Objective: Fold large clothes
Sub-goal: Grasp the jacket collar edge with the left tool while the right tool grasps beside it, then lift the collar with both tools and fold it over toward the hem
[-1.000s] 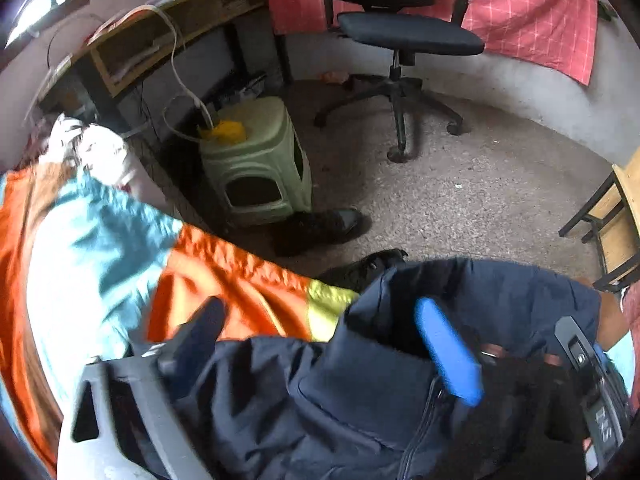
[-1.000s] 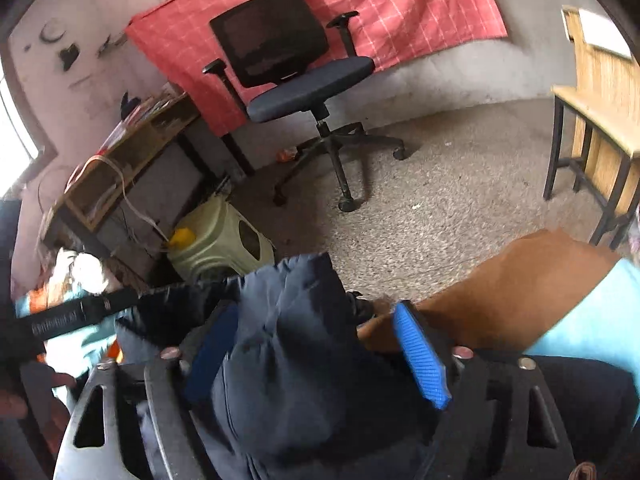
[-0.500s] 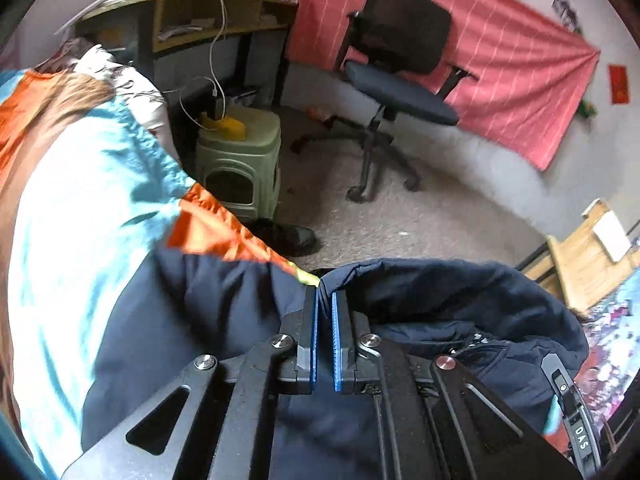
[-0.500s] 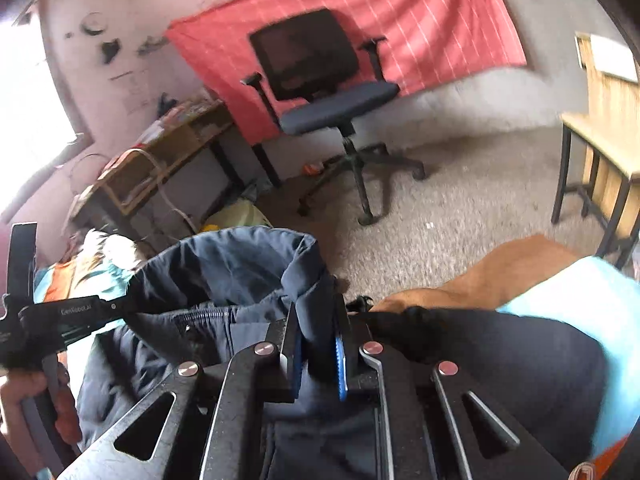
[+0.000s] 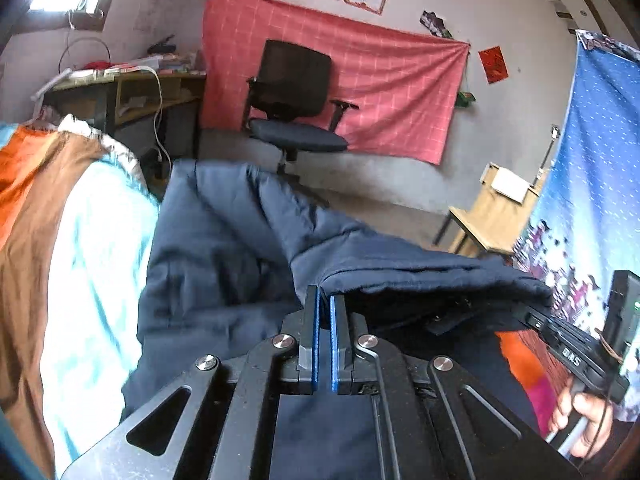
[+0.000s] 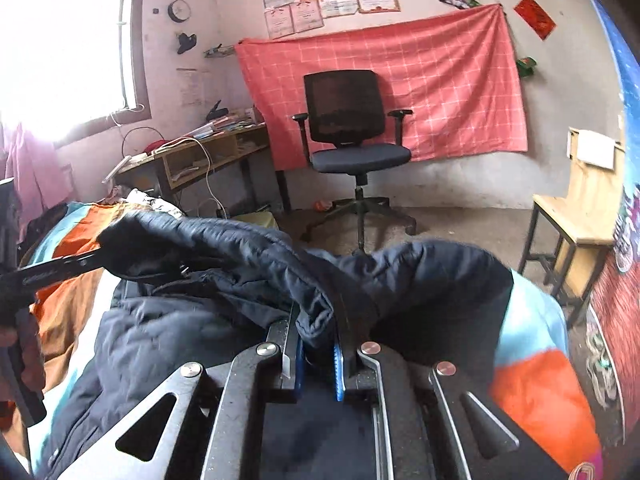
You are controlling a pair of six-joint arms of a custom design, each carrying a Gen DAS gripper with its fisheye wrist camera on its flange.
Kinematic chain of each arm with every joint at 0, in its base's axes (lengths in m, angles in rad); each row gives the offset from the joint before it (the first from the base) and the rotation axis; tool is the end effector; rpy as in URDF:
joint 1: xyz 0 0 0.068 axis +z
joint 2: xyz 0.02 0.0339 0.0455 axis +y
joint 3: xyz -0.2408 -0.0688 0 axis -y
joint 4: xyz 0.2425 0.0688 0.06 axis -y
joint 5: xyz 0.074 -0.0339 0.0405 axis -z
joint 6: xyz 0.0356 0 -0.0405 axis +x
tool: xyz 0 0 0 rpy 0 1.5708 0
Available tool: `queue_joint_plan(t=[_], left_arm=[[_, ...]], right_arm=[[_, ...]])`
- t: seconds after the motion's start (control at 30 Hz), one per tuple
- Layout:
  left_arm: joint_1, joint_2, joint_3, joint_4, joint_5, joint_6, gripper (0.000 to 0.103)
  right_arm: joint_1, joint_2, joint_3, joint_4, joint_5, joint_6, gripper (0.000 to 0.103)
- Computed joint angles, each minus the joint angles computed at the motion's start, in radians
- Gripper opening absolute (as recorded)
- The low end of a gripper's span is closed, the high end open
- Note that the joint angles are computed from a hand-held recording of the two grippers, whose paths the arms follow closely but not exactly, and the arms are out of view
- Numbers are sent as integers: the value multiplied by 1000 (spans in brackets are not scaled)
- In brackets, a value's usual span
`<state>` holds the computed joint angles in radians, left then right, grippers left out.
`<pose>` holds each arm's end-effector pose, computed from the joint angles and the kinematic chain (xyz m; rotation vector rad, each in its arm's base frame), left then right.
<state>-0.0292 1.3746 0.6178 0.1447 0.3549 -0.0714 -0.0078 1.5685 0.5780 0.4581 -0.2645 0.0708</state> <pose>0.2780 -0.0205 0.1651 0.1560 2.1676 -0.4441 0.2960 0.0070 0.1294 -0.0767 2.0970 0.3159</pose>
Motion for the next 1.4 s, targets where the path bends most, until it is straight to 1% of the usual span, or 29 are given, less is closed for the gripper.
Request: queue_joint_plan(t=[0.07,0.13,0.17,0.23,0.3,0.33,0.4,0.47,0.53,0.57,0.63,0.67,0.77,0.8,0.87,0.9,0.97,1.03,1.1,1.17,1.23,1.3,1.4], left_arm=[[11,-23,-36,-10,11,20,2],[20,-15,-51,-33,11,39,2],[44,-28,-66,-47,27,59,2],[26,47,-40,-28,-7,72,2],[-8,111,-28,11,-54,65,2],[-21,167,-5,38,-71,53,2],[-20,249,41,69,-70,30,2],[-30,308,100,64,-74,6,2],[-22,335,137,59,-67,15,2],[-23,350,168,38,-57,17,2],[-4,337,165,21,-26,33,2],[4,327,181,-13,-2,53,3],[58,253,145,-69,58,109,3],[83,222,140,-91,102,136,3],[111,199,147,-134,159,183,3],[126,189,164,-174,201,218,3],[117,179,181,-210,212,243,3],[78,189,225,-215,186,231,3],[23,238,290,-191,150,187,3],[-46,341,392,-168,61,144,3],[-85,479,522,-193,0,119,3],[-107,596,621,-218,-48,99,3],[-111,674,634,-176,-96,86,3]], right_arm=[[13,-28,-57,17,22,24,10],[32,-45,-88,19,50,16,10],[45,-60,-111,18,68,3,10],[71,-47,-135,33,102,-23,10],[90,10,-137,70,140,-43,10],[96,47,-135,98,156,-49,10],[105,150,-84,129,188,-51,10],[110,213,-34,128,208,-49,10],[109,255,33,92,222,-57,10],[107,272,65,72,226,-64,10],[103,292,94,63,232,-71,10],[100,302,104,62,233,-77,10],[101,333,99,97,240,-92,10],[96,343,93,112,234,-91,10],[91,363,89,137,225,-88,10],[83,369,81,160,214,-88,10],[79,370,64,193,204,-88,10],[76,369,58,203,196,-87,10],[76,370,57,205,197,-87,10],[76,369,56,207,198,-87,10],[70,367,50,218,191,-92,10],[60,362,43,226,169,-95,10],[44,349,45,208,124,-103,11]])
